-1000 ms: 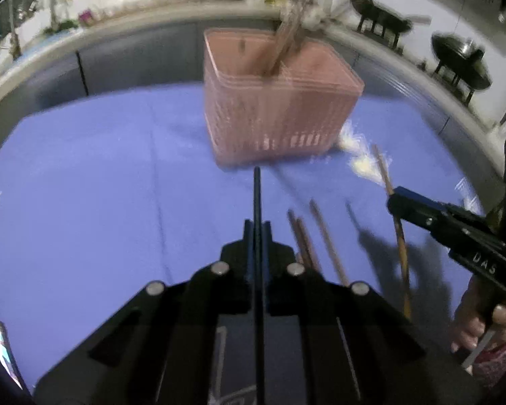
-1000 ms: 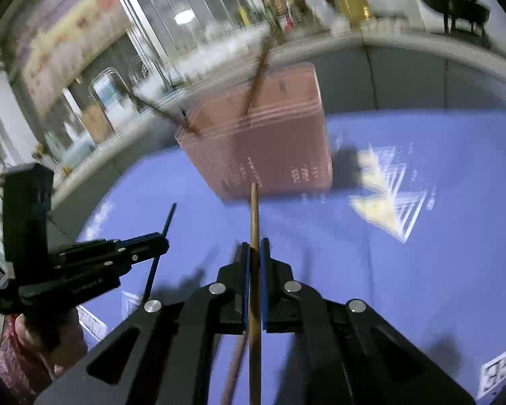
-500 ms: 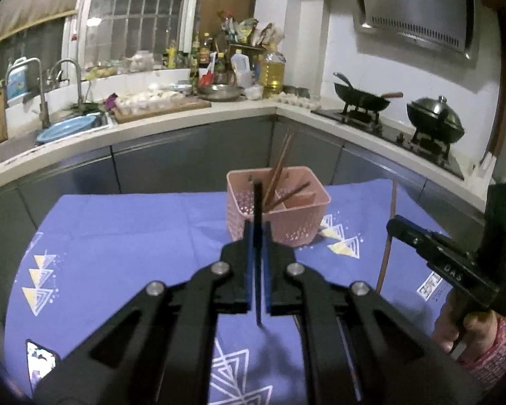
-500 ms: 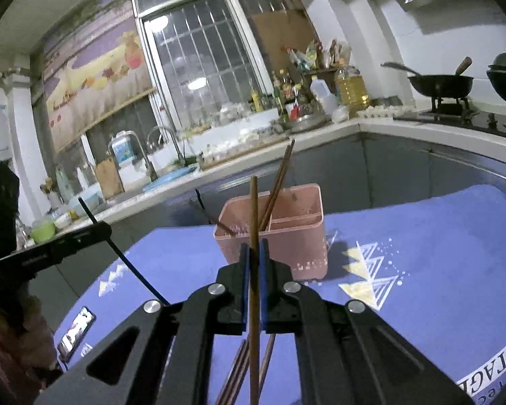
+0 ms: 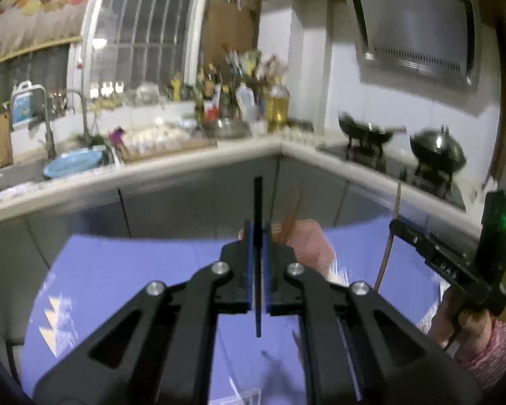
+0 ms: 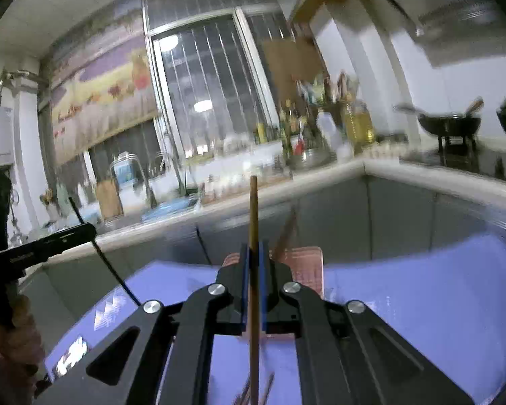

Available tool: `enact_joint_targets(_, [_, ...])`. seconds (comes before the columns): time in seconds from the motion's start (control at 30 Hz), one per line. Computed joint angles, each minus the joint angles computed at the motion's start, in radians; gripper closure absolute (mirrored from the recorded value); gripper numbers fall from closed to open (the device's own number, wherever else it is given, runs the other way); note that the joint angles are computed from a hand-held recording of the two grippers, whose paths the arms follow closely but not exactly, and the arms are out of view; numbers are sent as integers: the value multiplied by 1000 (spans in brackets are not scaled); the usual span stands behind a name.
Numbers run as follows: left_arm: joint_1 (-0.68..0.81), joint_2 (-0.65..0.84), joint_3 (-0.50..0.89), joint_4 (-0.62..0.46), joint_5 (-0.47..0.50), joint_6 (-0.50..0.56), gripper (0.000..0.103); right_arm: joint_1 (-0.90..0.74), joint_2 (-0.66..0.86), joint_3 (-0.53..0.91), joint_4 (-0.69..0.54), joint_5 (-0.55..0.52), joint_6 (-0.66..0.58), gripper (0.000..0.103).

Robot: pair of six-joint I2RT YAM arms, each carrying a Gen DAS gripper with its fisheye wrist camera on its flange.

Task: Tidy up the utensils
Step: 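Lift both chopsticks and lower them into the pink basket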

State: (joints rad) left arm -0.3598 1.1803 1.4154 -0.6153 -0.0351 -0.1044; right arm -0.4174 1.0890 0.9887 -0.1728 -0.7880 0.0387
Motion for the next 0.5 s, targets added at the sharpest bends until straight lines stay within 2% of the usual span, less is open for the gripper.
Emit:
enact_joint_targets(0.2, [24,201,292,12,5,-25,99,113,170,177,194,141,176,97])
enact_joint_targets(0.27, [10,264,350,46,-18,-25,99,141,238,232,243,175,223,97])
enact_joint_targets(0.37, [-7,340,394,80,-40,-16,99,180,326,292,289,224,243,97])
enact_joint_targets(0.5, [-16,445,430,75,-35,-12,99,226,425,330,295,270,202,97])
